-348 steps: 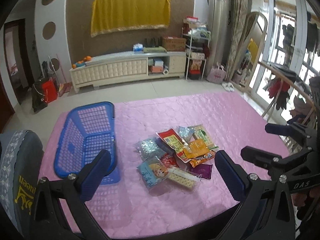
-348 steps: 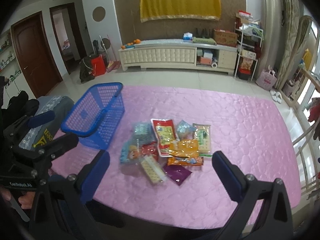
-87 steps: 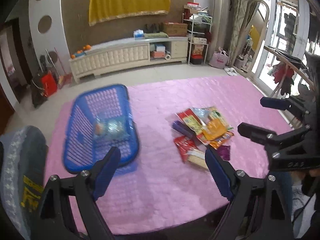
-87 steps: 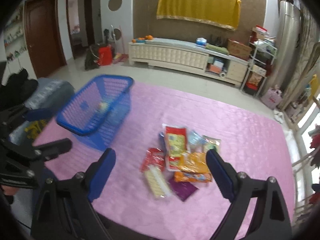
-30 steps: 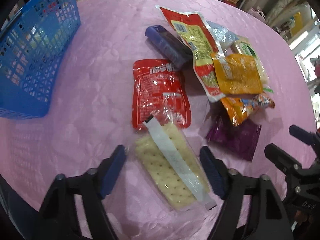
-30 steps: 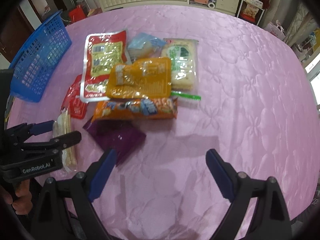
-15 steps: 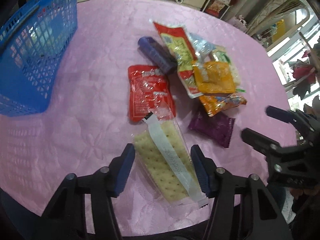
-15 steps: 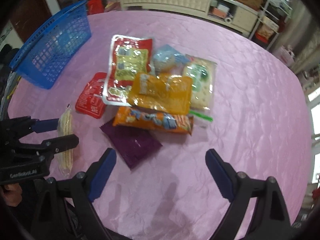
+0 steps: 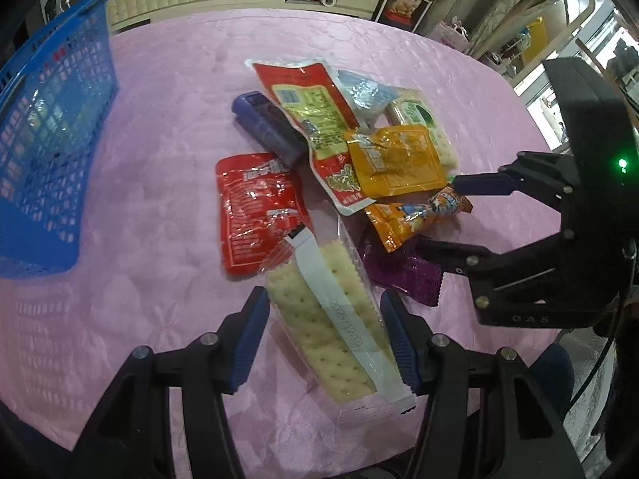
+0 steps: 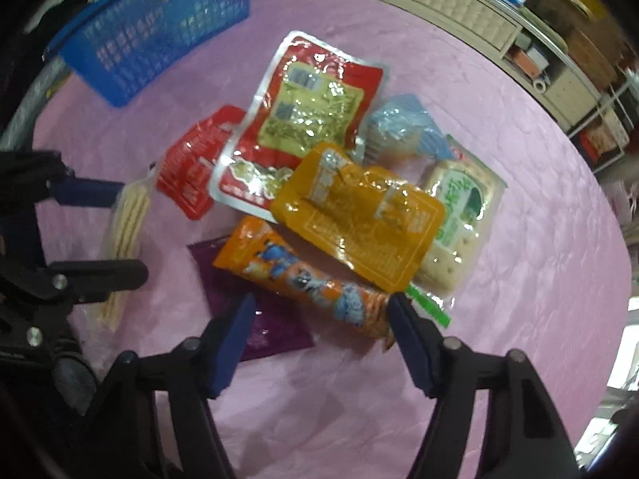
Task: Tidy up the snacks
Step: 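Grasp the cracker pack with the left gripper while the right grasps the orange snack-stick bag, then carry both packs to the basket and open the right gripper to drop the orange bag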
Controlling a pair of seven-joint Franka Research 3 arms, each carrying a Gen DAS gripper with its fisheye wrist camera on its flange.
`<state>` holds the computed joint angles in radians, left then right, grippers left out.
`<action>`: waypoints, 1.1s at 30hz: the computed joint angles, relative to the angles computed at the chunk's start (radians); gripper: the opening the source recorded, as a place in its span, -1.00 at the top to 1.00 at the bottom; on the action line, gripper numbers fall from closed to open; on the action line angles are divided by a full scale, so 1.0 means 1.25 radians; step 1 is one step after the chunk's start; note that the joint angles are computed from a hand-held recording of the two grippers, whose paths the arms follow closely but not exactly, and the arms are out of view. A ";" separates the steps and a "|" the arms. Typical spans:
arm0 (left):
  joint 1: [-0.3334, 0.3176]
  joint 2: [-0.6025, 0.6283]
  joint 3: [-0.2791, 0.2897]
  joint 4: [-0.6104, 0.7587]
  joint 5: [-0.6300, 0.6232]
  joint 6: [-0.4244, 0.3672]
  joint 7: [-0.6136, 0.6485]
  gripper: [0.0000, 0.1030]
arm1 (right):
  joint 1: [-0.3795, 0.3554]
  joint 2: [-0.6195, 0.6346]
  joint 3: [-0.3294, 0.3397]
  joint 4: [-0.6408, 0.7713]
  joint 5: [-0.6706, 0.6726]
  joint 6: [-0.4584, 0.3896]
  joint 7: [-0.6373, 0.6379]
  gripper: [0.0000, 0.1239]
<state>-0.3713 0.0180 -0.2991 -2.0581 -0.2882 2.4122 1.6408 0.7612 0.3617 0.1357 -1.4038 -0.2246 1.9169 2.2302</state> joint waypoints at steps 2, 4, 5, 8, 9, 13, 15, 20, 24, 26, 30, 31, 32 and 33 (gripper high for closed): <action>0.000 0.010 -0.002 0.006 -0.010 0.003 -0.005 -0.07 | -0.007 0.001 0.001 -0.002 0.010 0.004 -0.014 0.02; 0.000 0.014 -0.003 0.010 -0.011 0.004 -0.014 -0.07 | -0.013 0.001 0.001 -0.007 0.018 0.011 -0.026 0.21; 0.000 0.014 -0.004 0.009 -0.009 0.008 -0.017 -0.07 | -0.013 0.003 0.000 -0.005 0.016 0.008 -0.031 0.26; 0.000 0.002 -0.005 -0.002 -0.012 0.013 -0.016 -0.07 | -0.001 0.001 -0.003 -0.002 -0.013 -0.011 -0.040 0.50; -0.001 -0.005 -0.005 -0.006 -0.013 0.013 -0.012 -0.07 | 0.001 -0.009 -0.003 -0.013 -0.016 -0.004 -0.030 0.54; -0.007 -0.051 0.001 -0.033 -0.013 0.019 -0.002 -0.07 | -0.002 -0.057 0.005 -0.073 -0.015 0.041 0.029 0.56; -0.012 -0.071 0.007 -0.042 -0.017 0.022 -0.003 -0.07 | 0.005 -0.069 0.010 -0.078 -0.035 0.037 0.057 0.56; -0.026 -0.135 0.029 -0.074 -0.045 0.037 0.020 -0.07 | 0.026 -0.082 0.025 -0.044 -0.085 0.013 0.116 0.56; -0.037 -0.178 0.049 -0.089 -0.058 0.048 0.041 -0.07 | 0.055 -0.071 0.028 0.021 -0.128 -0.012 0.153 0.56; -0.042 -0.197 0.060 -0.094 -0.068 0.053 0.056 -0.07 | 0.060 -0.063 0.027 0.037 -0.137 0.019 0.175 0.56; -0.044 -0.241 0.089 -0.108 -0.074 0.057 0.093 -0.07 | 0.088 -0.021 0.015 0.136 -0.168 0.001 0.208 0.56; -0.043 -0.252 0.097 -0.111 -0.074 0.054 0.102 -0.07 | 0.094 -0.016 0.010 0.154 -0.171 -0.009 0.207 0.56; -0.039 -0.261 0.102 -0.112 -0.068 0.055 0.106 -0.07 | 0.104 0.007 0.006 0.198 -0.178 -0.024 0.206 0.56; -0.034 -0.271 0.107 -0.113 -0.060 0.056 0.109 -0.07 | 0.115 0.031 -0.001 0.242 -0.187 -0.041 0.201 0.56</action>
<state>-0.4141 -0.3212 -0.1657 -2.2000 -0.3633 2.4827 1.7769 0.9051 0.4010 0.1339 -1.1008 -0.4579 1.8652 2.4814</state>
